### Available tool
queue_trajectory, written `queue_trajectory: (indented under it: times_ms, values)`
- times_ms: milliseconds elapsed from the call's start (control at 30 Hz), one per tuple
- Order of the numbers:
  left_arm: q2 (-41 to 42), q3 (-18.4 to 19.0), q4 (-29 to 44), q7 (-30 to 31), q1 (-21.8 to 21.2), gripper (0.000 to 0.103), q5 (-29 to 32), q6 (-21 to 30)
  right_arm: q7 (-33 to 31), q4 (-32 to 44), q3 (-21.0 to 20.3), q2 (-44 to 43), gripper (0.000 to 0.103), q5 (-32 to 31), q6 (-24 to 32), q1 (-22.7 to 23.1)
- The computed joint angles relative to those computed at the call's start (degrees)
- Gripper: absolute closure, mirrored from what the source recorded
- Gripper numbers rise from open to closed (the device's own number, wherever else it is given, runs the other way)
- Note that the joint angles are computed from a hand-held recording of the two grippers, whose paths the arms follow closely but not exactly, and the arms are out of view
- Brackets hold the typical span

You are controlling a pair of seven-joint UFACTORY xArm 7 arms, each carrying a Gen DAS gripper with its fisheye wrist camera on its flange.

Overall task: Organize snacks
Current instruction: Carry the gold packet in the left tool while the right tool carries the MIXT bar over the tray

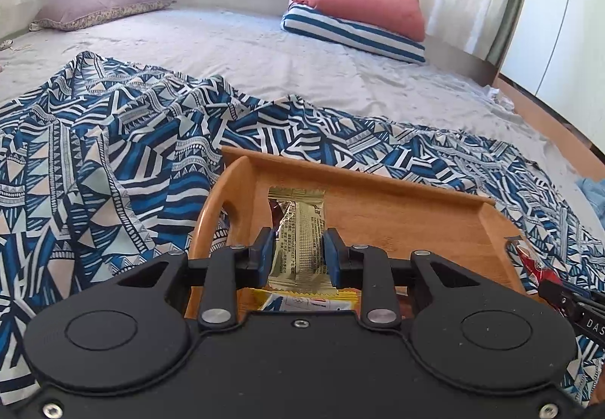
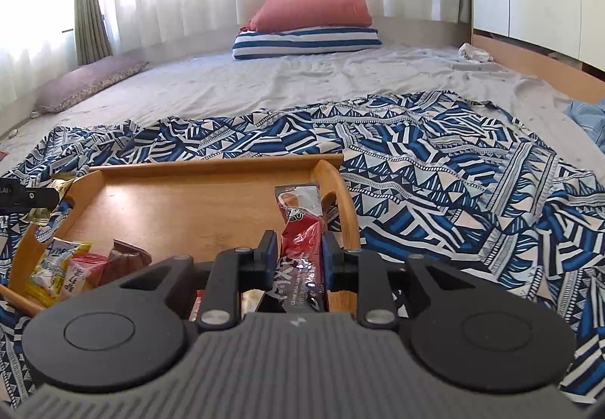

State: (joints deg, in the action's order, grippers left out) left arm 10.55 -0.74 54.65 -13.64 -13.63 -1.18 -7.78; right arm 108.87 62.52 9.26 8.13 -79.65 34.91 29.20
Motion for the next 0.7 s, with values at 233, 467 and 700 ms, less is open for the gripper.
queue_trajectory:
  times_ms: [233, 467, 700]
  values:
    - [3.5, 10.9, 2.1, -1.7, -10.4, 0.076, 0.9, 0.4, -0.7, 1.1, -0.6, 3.0, 0.074, -0.9, 0.2, 0.7]
    - [4.5, 13.1, 2.3, -1.6, -12.6, 0.076, 0.9, 0.2, -4.2, 2.5, -0.8, 5.1, 0.074, -2.0, 5.0, 3.5]
    - [4.5, 12.5, 1.8, -1.3, -12.0, 0.076, 0.5, 0.1, -0.5, 1.5, -1.1, 4.3, 0.074, -3.4, 1.4, 2.8]
